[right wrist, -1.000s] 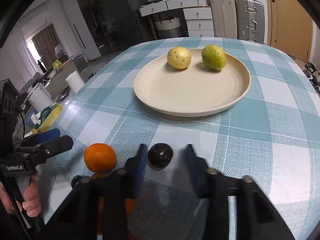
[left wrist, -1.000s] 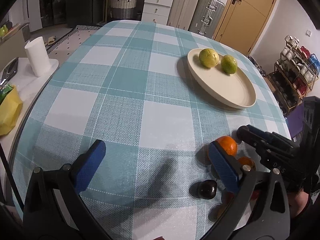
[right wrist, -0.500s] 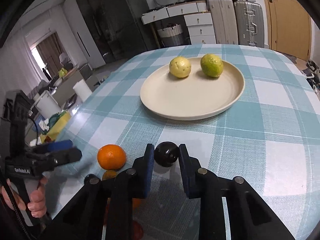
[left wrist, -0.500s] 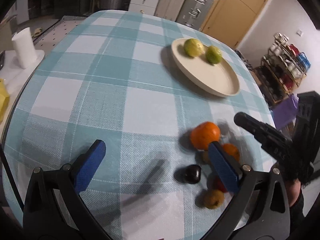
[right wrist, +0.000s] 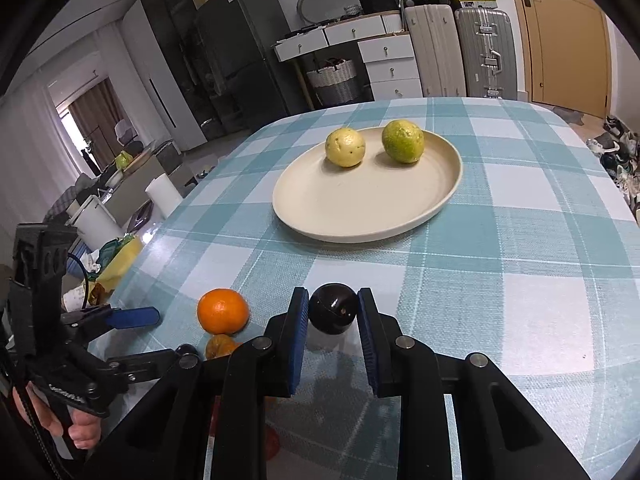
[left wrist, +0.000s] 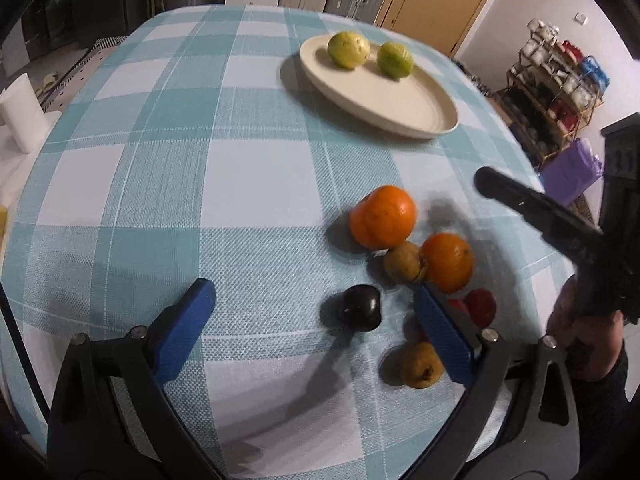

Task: Organize fruits
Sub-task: 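Grasp a dark plum with the right tool while the left tool grasps another plum, then carry both dark plums onto the cream plate and open both tools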

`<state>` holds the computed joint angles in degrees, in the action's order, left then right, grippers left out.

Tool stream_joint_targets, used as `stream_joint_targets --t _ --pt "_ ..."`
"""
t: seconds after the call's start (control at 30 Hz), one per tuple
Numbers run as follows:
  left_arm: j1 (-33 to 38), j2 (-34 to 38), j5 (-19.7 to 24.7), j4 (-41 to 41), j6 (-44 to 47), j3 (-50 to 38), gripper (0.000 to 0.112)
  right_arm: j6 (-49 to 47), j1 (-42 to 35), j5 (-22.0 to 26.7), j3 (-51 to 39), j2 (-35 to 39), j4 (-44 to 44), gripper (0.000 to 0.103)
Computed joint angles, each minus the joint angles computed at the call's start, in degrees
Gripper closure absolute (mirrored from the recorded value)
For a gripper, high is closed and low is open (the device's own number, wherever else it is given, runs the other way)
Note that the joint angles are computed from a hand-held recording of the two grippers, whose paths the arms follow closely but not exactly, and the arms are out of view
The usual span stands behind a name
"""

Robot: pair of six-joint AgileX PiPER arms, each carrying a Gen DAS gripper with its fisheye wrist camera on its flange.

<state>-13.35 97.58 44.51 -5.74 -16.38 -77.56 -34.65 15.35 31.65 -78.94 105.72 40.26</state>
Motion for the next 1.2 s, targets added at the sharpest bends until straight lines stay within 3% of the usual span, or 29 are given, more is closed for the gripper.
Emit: stream_joint_targets --t 0.23,0.47,0.5,0.6,0.93,1.2 --pt "0.3 0.1 -0.3 -4.2 5.8 -0.1 0.039 -0.3 -1.2 -0.4 1.3 -0.8 0.6 0.078" --pt "-2.1 1.4 2.2 -0.9 5.6 -2.4 0.07 -1.4 -1.3 -0.3 1.6 -1.1 1.3 0.078" --pt "-2.2 1.6 2.6 -1.0 6.0 -2.7 0.079 -1.4 -1.3 -0.3 1.6 -1.1 1.3 0.078" --pt "-1.6 1.8 3.0 -4.2 8.7 -2.8 0.091 -1.4 -1.4 0.8 1.1 -0.8 1.4 0.078" --pt "-2.3 1.0 3.0 -1.9 6.1 -3.5 0.091 -2.5 -1.9 1.3 1.5 -1.3 2.7 0.078" --pt "2.6 1.1 5.7 -7.6 9.8 -8.8 0.091 -4.3 -3.2 4.1 -0.3 -0.9 5.7 0.078"
